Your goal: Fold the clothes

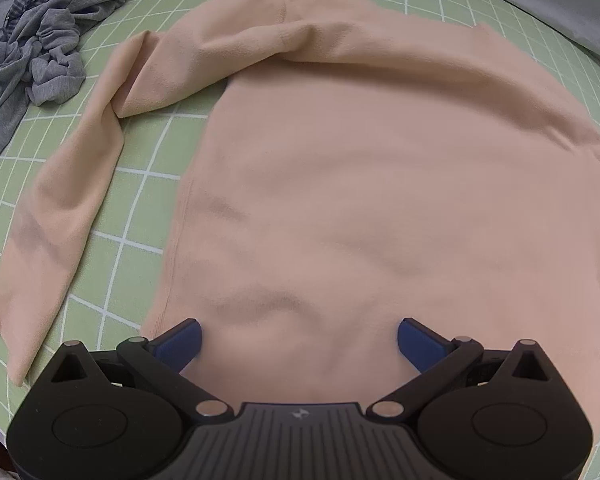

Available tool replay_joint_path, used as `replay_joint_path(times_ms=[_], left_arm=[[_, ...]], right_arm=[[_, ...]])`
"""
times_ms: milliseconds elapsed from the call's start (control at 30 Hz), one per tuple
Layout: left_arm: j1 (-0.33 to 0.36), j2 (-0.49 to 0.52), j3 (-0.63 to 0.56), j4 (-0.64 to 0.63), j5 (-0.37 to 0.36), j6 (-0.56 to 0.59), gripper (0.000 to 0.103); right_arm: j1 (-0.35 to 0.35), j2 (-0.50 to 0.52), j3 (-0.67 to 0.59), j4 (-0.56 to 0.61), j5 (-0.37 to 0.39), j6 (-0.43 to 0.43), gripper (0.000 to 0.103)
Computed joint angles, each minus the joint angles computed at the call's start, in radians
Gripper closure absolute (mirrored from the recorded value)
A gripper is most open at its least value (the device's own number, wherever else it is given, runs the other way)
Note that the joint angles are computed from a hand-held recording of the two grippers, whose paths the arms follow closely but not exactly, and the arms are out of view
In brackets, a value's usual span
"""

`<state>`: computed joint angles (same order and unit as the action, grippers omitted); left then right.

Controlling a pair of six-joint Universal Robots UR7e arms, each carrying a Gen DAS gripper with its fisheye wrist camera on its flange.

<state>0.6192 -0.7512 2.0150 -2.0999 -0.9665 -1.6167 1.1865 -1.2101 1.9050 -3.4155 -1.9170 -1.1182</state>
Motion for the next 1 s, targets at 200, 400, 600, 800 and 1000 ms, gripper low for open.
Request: replay_joint_path(times_ms=[200,400,600,800,1000], left_arm=[[-0.006,-0.012,0.018,-0.013,-0.003,-0.026,0.0],[-0.011,-0.021,0.024,-0.008,-0.005,-0.035,0.0],[-0.015,-0.034,0.033,-0.007,-0.008,-0.038,0.0],[-0.018,-0.046,0.043,-0.011,-0.006,-0.034,0.0],[-0.023,-0.057,0.051,-0.011,0.003,-0.034,0.0]], right_arm=[[-0.029,-0.008,0.111,-0.405,0.2,-0.26,0.099],[-0.015,-0.036,0.143,-0.079,-0.096,-0.189,0.08],[0.0,-0.194,0.174,0.189,0.075,0.215,0.021],[0.072,-0.107,0.13,0.147,0.145,0.214,0.005],[0.13,0.021,0.005,0.374,0.183,0.231,0.008]])
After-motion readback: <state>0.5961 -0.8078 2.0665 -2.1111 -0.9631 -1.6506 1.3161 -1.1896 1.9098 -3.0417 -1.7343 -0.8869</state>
